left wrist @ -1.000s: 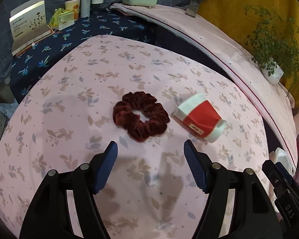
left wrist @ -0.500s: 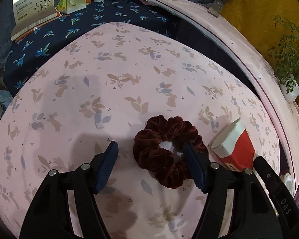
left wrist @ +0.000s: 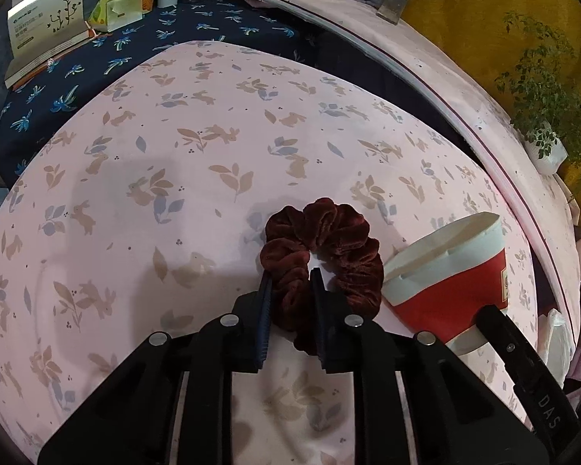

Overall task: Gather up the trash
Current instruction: 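Grasp the brown velvet scrunchie with the left tool while the right tool grasps the red-white cup, then carry the scrunchie and cup over the bin with both tools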

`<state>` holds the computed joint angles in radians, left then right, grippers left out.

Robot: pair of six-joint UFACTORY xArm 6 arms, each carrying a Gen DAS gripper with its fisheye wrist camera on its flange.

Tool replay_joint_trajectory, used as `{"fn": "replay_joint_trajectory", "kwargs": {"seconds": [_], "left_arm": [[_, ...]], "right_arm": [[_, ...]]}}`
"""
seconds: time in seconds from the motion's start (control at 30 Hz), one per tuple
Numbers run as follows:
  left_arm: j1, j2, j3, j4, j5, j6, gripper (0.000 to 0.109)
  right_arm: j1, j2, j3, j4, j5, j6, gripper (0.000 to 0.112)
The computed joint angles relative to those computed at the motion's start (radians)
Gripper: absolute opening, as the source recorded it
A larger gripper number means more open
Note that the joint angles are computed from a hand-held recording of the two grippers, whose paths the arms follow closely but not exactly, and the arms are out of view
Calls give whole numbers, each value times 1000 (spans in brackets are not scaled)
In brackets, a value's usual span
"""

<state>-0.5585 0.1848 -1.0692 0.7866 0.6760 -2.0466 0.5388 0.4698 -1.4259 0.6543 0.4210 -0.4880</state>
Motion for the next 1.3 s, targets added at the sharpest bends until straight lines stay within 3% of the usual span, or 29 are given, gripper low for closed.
{"fn": "replay_joint_trajectory", "kwargs": {"seconds": [0.13, 0.5, 0.83, 1.3], "left_arm": [[-46, -2, -36, 5, 34, -8, 17], [-187, 96, -263, -2, 146, 59, 17], [-273, 319, -631, -40, 246, 224, 17], [-334, 664, -1189, -116, 381, 474, 17]], "right_arm": [[-17, -66, 66, 49, -10, -46, 17], [-110, -272, 266, 179, -50, -194, 17], [-272, -377, 343, 274, -38, -319, 17], [-448, -393, 338, 348, 5, -420, 17]]}}
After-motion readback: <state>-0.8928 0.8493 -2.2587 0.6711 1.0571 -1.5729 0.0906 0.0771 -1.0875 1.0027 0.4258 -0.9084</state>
